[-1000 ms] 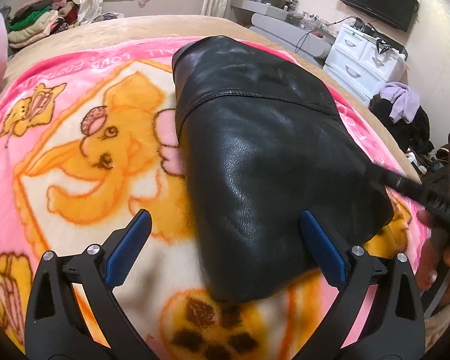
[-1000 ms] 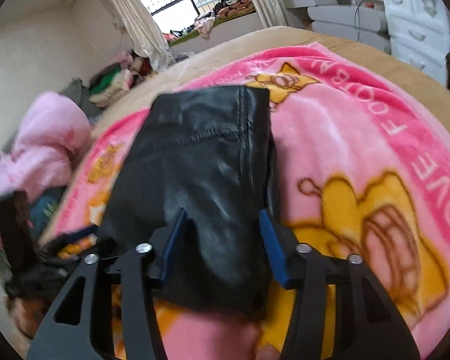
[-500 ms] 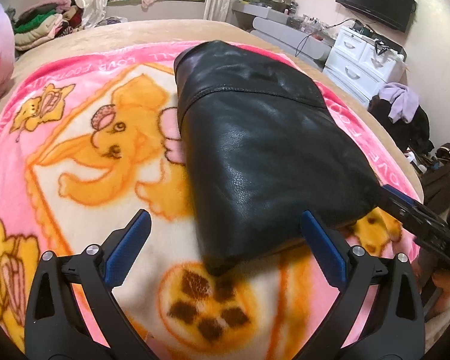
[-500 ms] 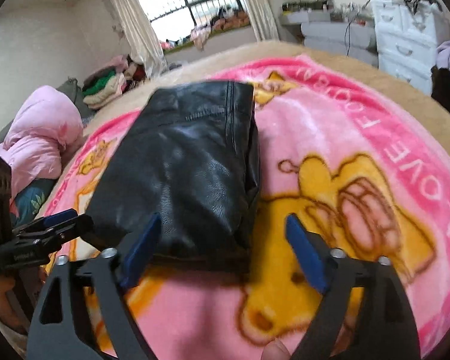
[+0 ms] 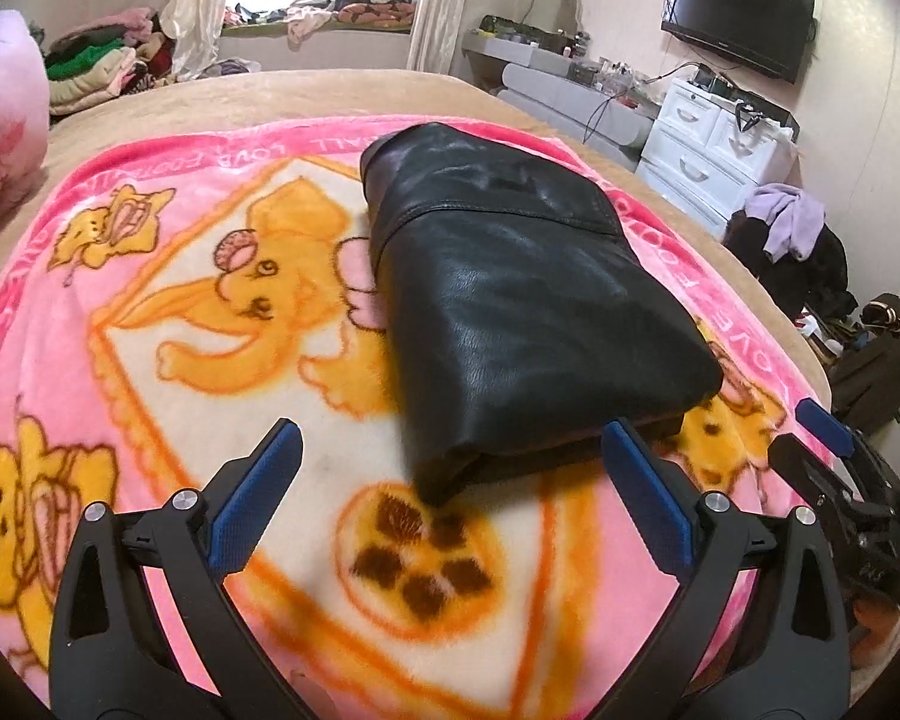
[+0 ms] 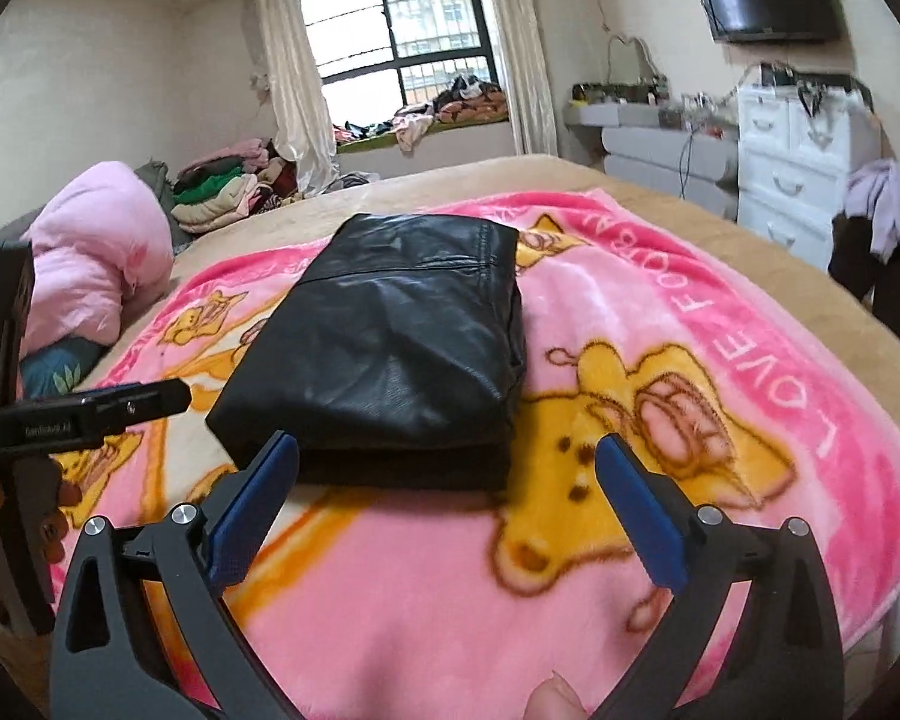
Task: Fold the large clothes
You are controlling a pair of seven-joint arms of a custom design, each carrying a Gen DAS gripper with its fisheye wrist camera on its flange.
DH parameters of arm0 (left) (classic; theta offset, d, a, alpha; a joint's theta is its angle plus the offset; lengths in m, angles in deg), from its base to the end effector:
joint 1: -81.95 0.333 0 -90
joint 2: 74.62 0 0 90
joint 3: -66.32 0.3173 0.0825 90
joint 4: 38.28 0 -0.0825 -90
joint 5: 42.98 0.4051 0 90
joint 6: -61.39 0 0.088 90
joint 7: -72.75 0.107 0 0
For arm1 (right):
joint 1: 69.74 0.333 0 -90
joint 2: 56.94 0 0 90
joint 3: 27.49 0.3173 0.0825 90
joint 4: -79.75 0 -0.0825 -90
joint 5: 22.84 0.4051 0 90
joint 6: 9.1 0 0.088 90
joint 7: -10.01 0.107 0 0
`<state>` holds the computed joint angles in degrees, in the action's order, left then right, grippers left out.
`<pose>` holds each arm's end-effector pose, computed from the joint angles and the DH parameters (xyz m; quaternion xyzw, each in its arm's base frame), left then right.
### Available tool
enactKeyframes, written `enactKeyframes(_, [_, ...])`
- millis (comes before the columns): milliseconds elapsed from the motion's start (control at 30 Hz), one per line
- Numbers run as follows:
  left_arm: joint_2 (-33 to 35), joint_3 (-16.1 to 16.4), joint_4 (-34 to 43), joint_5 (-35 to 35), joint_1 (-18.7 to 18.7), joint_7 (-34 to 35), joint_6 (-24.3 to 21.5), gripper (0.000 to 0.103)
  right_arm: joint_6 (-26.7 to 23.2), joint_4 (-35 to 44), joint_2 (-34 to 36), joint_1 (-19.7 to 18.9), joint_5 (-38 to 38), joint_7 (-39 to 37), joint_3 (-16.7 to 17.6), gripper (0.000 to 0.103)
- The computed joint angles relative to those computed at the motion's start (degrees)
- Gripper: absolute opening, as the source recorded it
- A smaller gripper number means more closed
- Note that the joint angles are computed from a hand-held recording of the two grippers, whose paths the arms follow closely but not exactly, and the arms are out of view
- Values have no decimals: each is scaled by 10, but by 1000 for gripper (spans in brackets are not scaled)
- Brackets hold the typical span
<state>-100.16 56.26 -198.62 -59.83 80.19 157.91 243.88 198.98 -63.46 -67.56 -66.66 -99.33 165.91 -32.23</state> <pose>0.4156 -0.0588 0.4175 -0.6974 0.5930 -0.3318 0.2279 0.4392 0.1109 0.4344 -0.7164 0.4915 -0.2044 0.4511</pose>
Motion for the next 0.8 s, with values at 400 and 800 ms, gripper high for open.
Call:
enactKeyframes(400, [-66, 9, -104, -21, -39, -27, 53, 94, -25, -97, -49, 42, 130, -172, -15, 98])
enactKeyframes(800, [-54, -31, -110, -9, 0, -21, 47, 94, -52, -152, -66, 53, 288, -317, 17, 98])
